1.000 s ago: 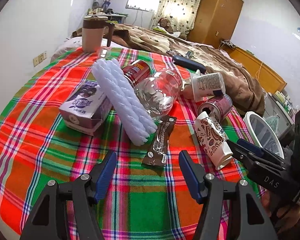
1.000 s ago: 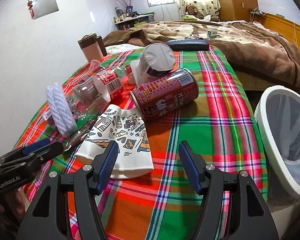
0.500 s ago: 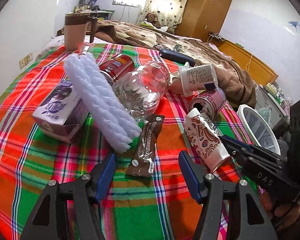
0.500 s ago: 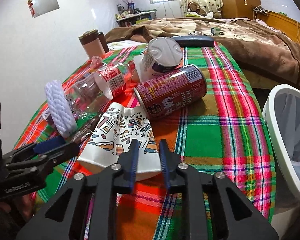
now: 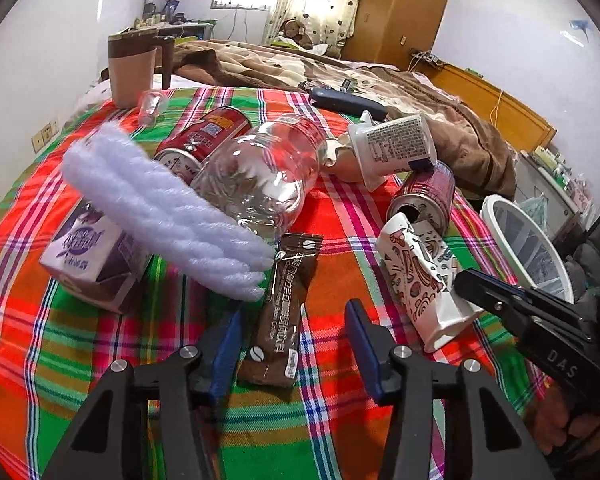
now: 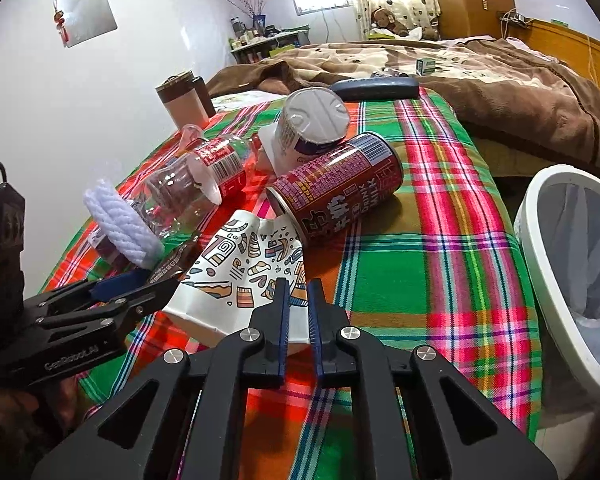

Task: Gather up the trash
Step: 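Grasp the brown snack wrapper with the left gripper while the right gripper approaches the paper cup, then close the right gripper on the patterned paper cup rim while the left holds the wrapper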

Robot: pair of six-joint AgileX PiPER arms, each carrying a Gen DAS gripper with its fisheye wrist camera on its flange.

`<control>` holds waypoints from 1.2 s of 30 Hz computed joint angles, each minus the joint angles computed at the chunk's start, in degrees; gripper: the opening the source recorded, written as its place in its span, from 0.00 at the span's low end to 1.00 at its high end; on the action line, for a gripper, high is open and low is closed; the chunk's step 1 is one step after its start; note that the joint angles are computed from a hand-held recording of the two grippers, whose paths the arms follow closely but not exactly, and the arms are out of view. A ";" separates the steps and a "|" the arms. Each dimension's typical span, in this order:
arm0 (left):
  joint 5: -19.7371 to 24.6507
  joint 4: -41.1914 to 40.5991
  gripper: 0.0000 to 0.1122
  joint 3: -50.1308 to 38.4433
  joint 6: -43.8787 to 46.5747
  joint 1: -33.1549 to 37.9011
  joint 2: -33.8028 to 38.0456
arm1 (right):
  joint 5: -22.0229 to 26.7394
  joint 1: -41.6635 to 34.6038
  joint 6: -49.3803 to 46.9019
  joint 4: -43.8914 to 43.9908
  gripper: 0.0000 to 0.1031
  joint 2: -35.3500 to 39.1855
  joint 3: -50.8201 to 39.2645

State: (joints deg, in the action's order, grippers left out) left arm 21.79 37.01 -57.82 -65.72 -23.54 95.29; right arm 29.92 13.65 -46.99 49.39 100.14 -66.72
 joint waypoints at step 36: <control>1.30 4.70 0.19 2.67 -6.21 -3.68 -2.89 | 2.02 -3.43 -6.80 7.78 0.06 -1.80 3.04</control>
State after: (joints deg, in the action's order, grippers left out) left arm 23.09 41.71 -55.15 -71.93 -27.22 92.39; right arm 31.94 10.22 -53.79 57.17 98.34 -63.69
